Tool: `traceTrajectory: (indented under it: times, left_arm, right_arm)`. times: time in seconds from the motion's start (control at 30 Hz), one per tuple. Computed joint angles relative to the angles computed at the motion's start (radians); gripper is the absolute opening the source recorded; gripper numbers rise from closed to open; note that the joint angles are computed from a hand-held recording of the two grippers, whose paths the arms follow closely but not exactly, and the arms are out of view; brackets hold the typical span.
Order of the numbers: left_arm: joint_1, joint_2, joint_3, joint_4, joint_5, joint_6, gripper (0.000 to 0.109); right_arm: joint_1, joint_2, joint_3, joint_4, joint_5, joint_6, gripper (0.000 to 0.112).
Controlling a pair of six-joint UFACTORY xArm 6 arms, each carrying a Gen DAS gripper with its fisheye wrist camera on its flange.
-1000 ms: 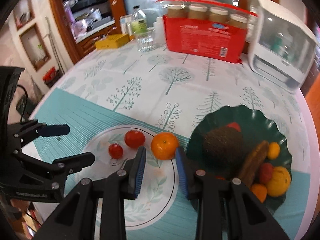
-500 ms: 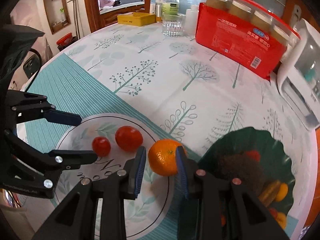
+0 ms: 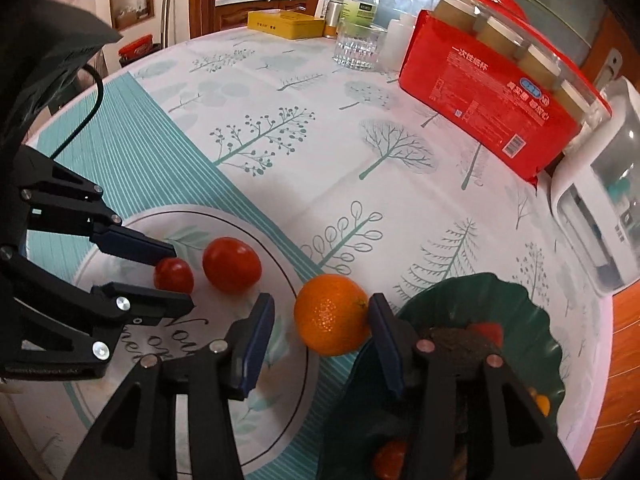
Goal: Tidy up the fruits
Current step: 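Close left gripper on a red tomato while right gripper closes on the orange, then carry the tomato in left gripper while right gripper carries the orange to the green plate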
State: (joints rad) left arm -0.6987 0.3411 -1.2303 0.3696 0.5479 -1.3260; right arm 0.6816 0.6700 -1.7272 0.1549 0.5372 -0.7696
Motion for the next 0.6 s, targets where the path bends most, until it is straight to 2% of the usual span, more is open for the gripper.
traceTrajectory:
  times: [0.13,0.23,0.43,0.6]
  left_arm:
    - [0.003,0.000,0.005,0.015,-0.012,-0.018,0.026]
    - [0.001,0.004,0.003,0.028,-0.014,-0.022,0.026]
    - [0.000,-0.012,0.021,0.053,-0.026,-0.058,0.025]
    - [-0.011,-0.039,0.027,0.079,-0.007,-0.076,0.025]
  right_arm:
    - [0.006,0.013,0.013,-0.111,-0.061,0.057,0.048]
    - [0.007,0.016,0.030,-0.202,-0.114,0.127,0.039]
    - [0.001,0.015,0.002,-0.068,-0.049,0.107,0.038]
    - [-0.003,-0.053,0.073,0.093,-0.042,0.053,0.038]
